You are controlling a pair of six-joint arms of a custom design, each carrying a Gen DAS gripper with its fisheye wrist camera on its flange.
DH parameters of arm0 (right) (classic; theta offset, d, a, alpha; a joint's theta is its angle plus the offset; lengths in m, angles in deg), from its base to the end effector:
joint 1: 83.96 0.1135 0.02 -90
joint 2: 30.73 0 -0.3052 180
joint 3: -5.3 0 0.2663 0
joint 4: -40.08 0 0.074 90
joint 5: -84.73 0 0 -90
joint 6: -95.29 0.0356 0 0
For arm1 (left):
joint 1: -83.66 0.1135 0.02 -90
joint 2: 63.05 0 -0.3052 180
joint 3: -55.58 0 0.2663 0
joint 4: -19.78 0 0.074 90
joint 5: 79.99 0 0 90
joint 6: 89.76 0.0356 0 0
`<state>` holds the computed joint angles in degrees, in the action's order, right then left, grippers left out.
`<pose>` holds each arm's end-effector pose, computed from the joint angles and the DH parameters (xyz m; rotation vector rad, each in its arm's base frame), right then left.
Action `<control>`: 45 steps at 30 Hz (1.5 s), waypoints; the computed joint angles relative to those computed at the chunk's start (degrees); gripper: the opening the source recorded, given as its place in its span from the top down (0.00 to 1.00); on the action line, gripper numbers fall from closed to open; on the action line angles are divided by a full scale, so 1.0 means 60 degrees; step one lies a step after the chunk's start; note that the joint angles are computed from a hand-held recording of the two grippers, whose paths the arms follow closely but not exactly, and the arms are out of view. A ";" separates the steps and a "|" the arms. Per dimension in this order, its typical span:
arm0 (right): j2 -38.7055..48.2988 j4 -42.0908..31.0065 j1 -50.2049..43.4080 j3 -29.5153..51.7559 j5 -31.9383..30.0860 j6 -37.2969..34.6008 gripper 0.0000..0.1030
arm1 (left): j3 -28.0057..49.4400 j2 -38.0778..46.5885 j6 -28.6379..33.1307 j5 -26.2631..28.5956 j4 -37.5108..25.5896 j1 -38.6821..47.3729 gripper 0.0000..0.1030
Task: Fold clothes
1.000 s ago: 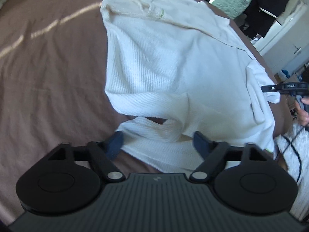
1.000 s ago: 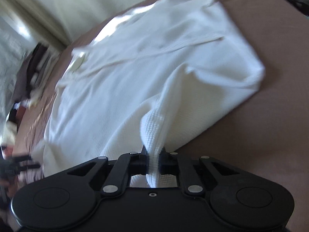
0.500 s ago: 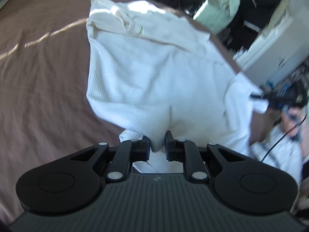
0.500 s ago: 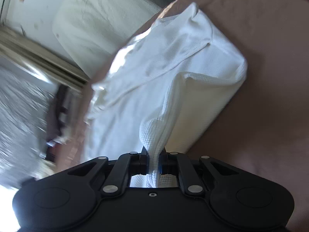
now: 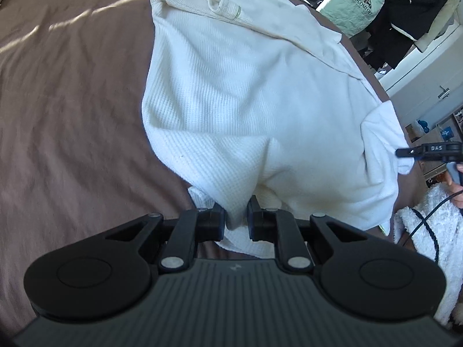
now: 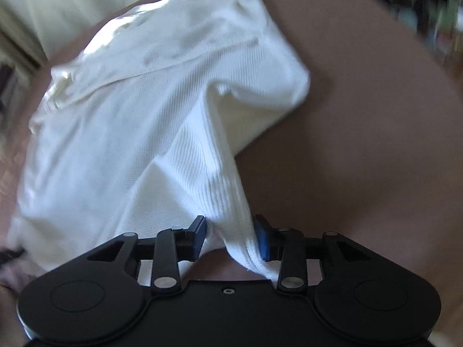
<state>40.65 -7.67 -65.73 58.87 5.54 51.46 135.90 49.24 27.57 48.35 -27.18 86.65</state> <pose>0.2122 0.0628 0.2221 0.7004 2.5881 0.0947 0.3819 -0.0022 0.1549 0.6499 2.5874 -0.8271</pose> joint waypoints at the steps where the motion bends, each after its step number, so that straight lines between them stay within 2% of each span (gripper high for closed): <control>1: -0.0164 -0.0093 0.0280 0.0096 0.0488 -0.0161 0.59 | 0.0017 0.0013 -0.0034 0.0032 0.0020 0.0003 0.86; 3: -0.0599 -0.0007 0.0846 0.0111 0.1503 -0.0672 0.59 | 0.0037 0.0056 -0.0182 0.0081 0.0112 -0.0010 0.86; 6: -0.1232 0.0779 0.1261 -0.0225 0.2171 -0.1948 0.61 | 0.0037 0.0106 -0.0338 0.0140 0.0195 -0.0055 0.86; 8: -0.1065 0.1220 0.1291 -0.0294 0.2143 -0.2712 0.74 | 0.0027 0.0117 -0.0365 0.0104 0.0233 -0.0089 0.86; 10: -0.0471 0.1889 0.1231 -0.0292 0.2014 -0.3868 0.85 | 0.0035 0.0141 -0.0394 0.0078 0.0235 -0.0099 0.86; 13: 0.1003 0.2698 0.1072 0.0118 0.1957 -0.5591 0.86 | 0.0118 0.0219 -0.0439 0.0067 0.0176 -0.0104 0.86; 16: 0.2477 0.3325 0.0773 0.0697 0.2120 -0.6331 0.85 | 0.0148 0.0266 -0.0454 0.0067 0.0154 -0.0109 0.86; 18: 0.3046 0.3604 0.0515 0.0845 0.1860 -0.6397 0.84 | 0.0179 0.0309 -0.0426 0.0091 0.0115 -0.0094 0.85; 22: 0.3531 0.3928 0.0446 0.0667 0.2060 -0.6267 0.85 | 0.0412 0.0520 -0.0426 0.0150 -0.0087 -0.0094 0.85; 25: 0.2987 0.4020 0.0291 0.0293 0.1864 -0.5677 0.99 | 0.0448 0.0555 -0.0485 0.0103 -0.0103 -0.0156 0.85; 30: 0.1377 0.4408 -0.0456 -0.0552 0.1052 -0.4076 0.99 | 0.0397 0.0523 -0.0535 0.0052 -0.0066 -0.0184 0.85; 33: 0.1003 0.4341 -0.1187 -0.0807 0.0495 -0.3089 0.99 | 0.0376 0.0510 -0.0543 0.0033 -0.0046 -0.0183 0.85; 35: 0.0913 0.4009 -0.1606 -0.0826 0.0323 -0.2467 0.86 | 0.0381 0.0501 -0.0505 0.0036 -0.0053 -0.0169 0.85; 36: 0.0879 0.3663 -0.1748 -0.0780 0.0259 -0.2222 0.83 | 0.0360 0.0480 -0.0496 0.0055 -0.0041 -0.0156 0.85; 37: 0.0818 0.3388 -0.1894 -0.0775 0.0120 -0.2027 0.63 | 0.0338 0.0458 -0.0488 0.0075 -0.0029 -0.0143 0.85; 38: 0.0681 0.3266 -0.2036 -0.0858 -0.0173 -0.1964 0.38 | 0.0311 0.0437 -0.0477 0.0098 -0.0017 -0.0127 0.85; 39: 0.0505 0.3211 -0.2175 -0.0973 -0.0537 -0.1996 0.32 | 0.0281 0.0416 -0.0463 0.0125 -0.0006 -0.0109 0.85; 43: 0.0246 0.2930 -0.2890 -0.1134 -0.2145 -0.2695 0.31 | 0.0238 0.0360 -0.0352 0.0234 -0.0078 -0.0072 0.85; 45: 0.0387 0.2811 -0.3340 -0.1137 -0.2565 -0.2655 0.31 | 0.0314 0.0392 -0.0310 0.0287 -0.0215 -0.0061 0.85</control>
<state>42.97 9.20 -85.77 52.04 -9.85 35.53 137.78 51.59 25.71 50.07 -28.46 86.28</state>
